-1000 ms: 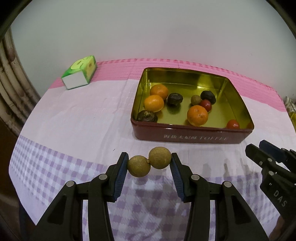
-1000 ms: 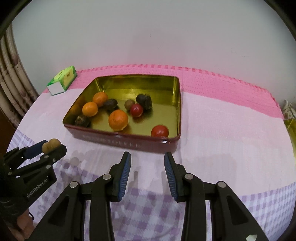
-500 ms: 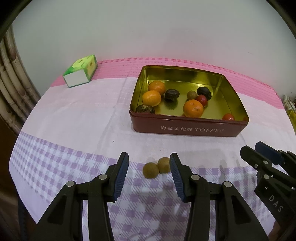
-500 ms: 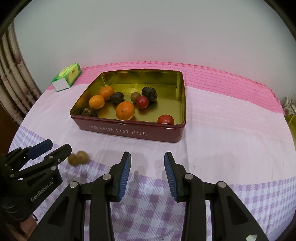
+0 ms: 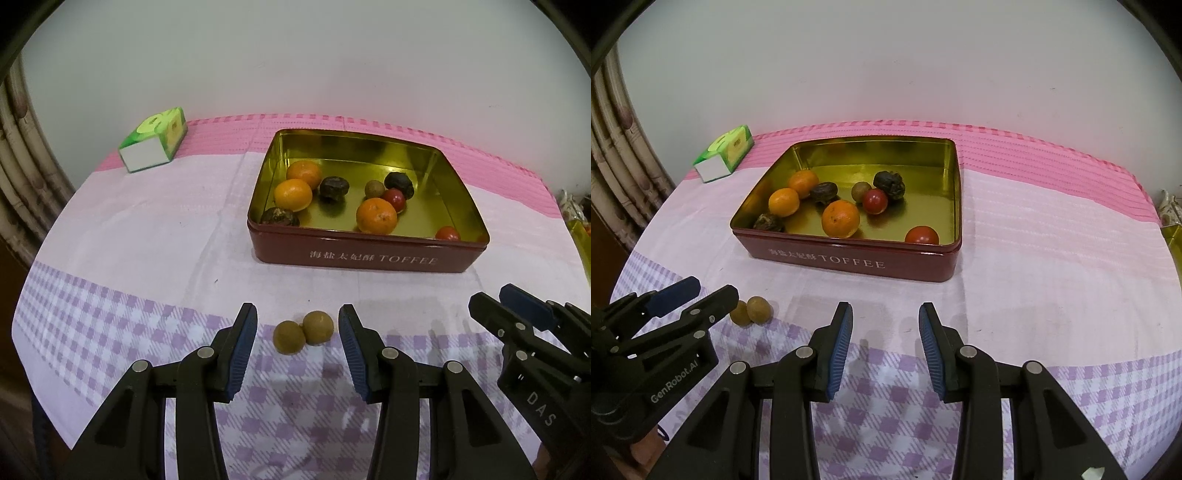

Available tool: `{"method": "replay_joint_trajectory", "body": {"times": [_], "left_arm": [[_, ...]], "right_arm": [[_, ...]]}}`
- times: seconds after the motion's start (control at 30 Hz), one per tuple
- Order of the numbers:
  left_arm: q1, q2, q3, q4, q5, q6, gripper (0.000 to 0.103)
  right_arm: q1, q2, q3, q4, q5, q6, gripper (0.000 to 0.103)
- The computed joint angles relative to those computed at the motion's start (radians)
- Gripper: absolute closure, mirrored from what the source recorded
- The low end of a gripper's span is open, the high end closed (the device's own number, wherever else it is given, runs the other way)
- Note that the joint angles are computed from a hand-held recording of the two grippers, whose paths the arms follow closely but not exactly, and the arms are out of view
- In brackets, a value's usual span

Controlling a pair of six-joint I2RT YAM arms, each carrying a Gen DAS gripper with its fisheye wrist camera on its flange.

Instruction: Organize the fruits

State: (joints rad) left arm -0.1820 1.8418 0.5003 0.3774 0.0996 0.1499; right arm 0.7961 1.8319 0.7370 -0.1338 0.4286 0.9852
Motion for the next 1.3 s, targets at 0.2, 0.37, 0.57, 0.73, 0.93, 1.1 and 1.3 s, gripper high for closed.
{"method": "replay_joint_trajectory", "body": {"times": [0.2,0.37,0.57,0.73,0.93,1.1,1.3], "left_arm": [[-0.011,-0.001,-0.004,0.002,-0.003,-0.005,0.056],[-0.019,-0.014,-0.013,0.008,-0.007,-0.008,0.056],[-0.028,-0.005,-0.006,0.005,-0.014,-0.015,0.056],[-0.023,0.0,-0.003,0.006,-0.011,-0.009,0.056],[-0.018,0.016,0.003,0.001,-0.01,-0.012,0.056],[-0.023,0.014,0.001,0.005,-0.013,-0.015,0.056],[-0.037,0.006,-0.005,0.009,-0.024,-0.024,0.056]], "right_arm": [[0.007,0.004,0.004,-0.002,0.006,0.006,0.067],[0.006,0.009,0.009,-0.001,-0.002,0.0,0.067],[0.016,0.006,0.007,-0.003,-0.002,0.01,0.067],[0.02,0.005,0.008,-0.006,-0.004,0.017,0.067],[0.022,0.002,0.006,-0.009,-0.009,0.013,0.067],[0.022,0.001,0.006,-0.01,-0.008,0.012,0.067],[0.023,0.005,0.012,-0.011,-0.008,0.01,0.067]]}}
